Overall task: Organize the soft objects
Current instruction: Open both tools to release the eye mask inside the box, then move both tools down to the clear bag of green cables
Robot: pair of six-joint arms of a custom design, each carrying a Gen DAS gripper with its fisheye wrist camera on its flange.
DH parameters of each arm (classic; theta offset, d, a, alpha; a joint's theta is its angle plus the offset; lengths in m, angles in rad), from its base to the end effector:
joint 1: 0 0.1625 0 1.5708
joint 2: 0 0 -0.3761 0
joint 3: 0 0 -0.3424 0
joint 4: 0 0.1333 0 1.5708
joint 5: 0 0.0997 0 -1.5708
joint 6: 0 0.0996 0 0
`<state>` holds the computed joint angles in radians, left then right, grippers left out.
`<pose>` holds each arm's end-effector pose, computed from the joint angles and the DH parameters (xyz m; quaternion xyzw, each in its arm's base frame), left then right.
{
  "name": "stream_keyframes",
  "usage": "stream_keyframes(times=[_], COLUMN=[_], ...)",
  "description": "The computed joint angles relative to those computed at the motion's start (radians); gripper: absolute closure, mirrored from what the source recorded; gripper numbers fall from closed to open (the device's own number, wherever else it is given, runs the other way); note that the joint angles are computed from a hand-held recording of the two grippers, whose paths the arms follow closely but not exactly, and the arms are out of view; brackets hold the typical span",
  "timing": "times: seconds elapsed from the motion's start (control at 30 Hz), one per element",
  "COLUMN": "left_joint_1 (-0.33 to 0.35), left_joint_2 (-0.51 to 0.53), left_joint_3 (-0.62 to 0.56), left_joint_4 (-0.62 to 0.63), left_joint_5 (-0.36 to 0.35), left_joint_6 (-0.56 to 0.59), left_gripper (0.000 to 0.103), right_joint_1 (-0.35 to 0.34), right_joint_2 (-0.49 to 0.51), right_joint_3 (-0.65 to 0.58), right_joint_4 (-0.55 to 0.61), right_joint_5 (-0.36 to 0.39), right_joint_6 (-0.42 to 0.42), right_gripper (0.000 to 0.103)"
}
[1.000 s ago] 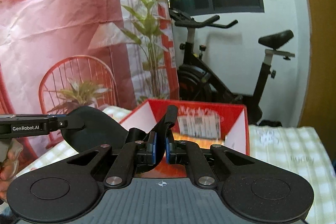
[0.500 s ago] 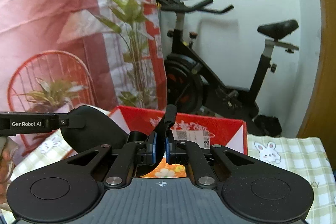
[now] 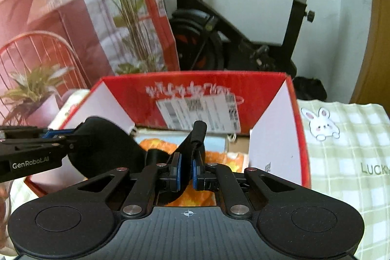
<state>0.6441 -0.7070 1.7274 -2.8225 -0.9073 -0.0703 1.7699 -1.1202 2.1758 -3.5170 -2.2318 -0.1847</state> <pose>-0.3470 -0.5040 0.0614 0.3558 0.8700 -0.2505 0.2320 0.1610 -0.4330 0.2312 0.0256 -0.8646 0.4095 0.2899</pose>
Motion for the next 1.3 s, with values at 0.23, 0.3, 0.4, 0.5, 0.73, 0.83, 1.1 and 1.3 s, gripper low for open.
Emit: stream_keyframes(times=[0.23,0.3,0.4,0.5,0.73,0.83,1.1,1.3], left_joint_1=[0.003,0.003,0.002,0.005,0.002,-0.007,-0.046,-0.095], left_joint_2=[0.004,0.003,-0.002,-0.008,-0.055,-0.08,-0.152,-0.223], left_joint_3=[-0.007,-0.005,-0.002,-0.001,0.028,0.042,0.109,0.202], left_joint_4=[0.028,0.024,0.017,0.015,-0.038,-0.055,-0.104,-0.128], left_joint_5=[-0.005,-0.007,-0.009,-0.014,-0.023,-0.016,-0.019,-0.003], left_joint_6=[0.0,0.001,0.003,-0.005,-0.024,-0.021,-0.014,-0.023], left_gripper=[0.085,0.085,0.081,0.073,0.05,0.04,0.026,0.02], right_joint_1=[-0.014,-0.014,-0.007,0.006,0.047,0.071,0.136,0.199], right_joint_2=[0.002,-0.001,-0.001,0.0,-0.017,-0.021,-0.06,-0.072], right_joint_3=[0.001,0.006,0.005,0.0,-0.002,0.007,0.028,0.079], right_joint_4=[0.028,0.027,0.021,0.012,-0.029,-0.092,-0.118,-0.156], right_joint_5=[-0.021,-0.03,-0.05,-0.078,-0.141,-0.152,-0.196,-0.223], right_joint_6=[0.027,0.023,0.009,-0.024,-0.085,-0.159,-0.182,-0.146], right_gripper=[0.095,0.095,0.093,0.089,0.06,0.041,0.025,0.021])
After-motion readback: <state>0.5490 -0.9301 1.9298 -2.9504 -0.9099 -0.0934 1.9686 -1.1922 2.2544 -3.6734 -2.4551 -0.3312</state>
